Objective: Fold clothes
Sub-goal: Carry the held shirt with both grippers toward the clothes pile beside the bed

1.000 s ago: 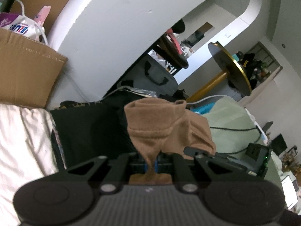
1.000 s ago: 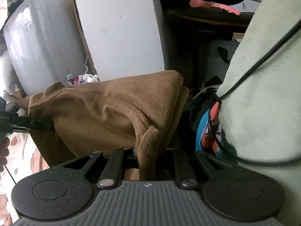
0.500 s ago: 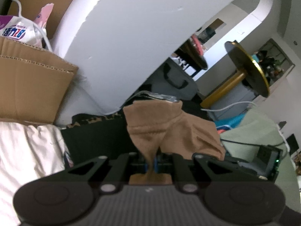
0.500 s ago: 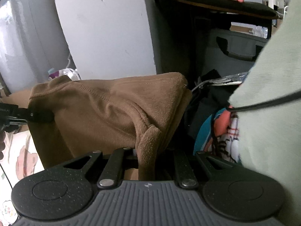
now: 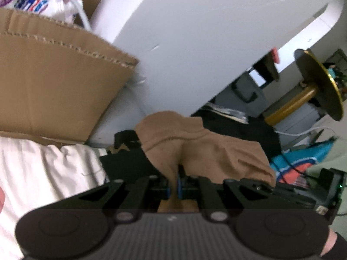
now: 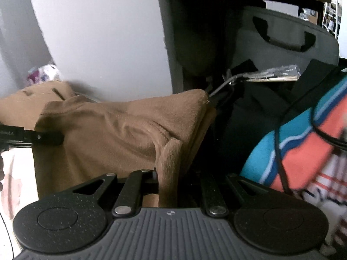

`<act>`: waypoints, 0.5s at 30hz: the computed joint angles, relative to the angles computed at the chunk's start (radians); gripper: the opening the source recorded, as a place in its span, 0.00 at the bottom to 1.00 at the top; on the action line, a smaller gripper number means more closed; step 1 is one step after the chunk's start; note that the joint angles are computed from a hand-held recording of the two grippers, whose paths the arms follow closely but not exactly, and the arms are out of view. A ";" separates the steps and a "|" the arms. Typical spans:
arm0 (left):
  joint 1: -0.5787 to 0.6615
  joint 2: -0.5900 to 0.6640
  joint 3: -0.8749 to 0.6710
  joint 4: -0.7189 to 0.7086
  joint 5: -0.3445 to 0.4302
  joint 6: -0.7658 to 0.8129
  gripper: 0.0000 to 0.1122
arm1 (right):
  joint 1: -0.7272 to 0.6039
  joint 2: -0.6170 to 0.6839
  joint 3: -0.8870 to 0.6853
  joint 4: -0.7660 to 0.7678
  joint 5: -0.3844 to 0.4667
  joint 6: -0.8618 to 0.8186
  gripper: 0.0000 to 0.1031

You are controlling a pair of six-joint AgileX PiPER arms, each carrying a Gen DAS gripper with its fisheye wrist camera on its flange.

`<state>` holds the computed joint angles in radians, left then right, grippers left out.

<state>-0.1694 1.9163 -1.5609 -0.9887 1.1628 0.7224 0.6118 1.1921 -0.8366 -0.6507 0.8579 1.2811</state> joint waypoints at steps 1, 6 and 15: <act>-0.006 0.011 -0.003 0.003 -0.012 -0.003 0.06 | -0.017 0.012 0.002 0.006 -0.011 -0.014 0.14; -0.018 0.041 0.003 0.021 -0.071 -0.007 0.05 | -0.097 0.069 0.010 0.019 -0.069 -0.059 0.17; -0.030 0.046 0.016 0.048 -0.132 -0.011 0.04 | -0.209 0.188 -0.024 0.055 -0.144 -0.211 0.18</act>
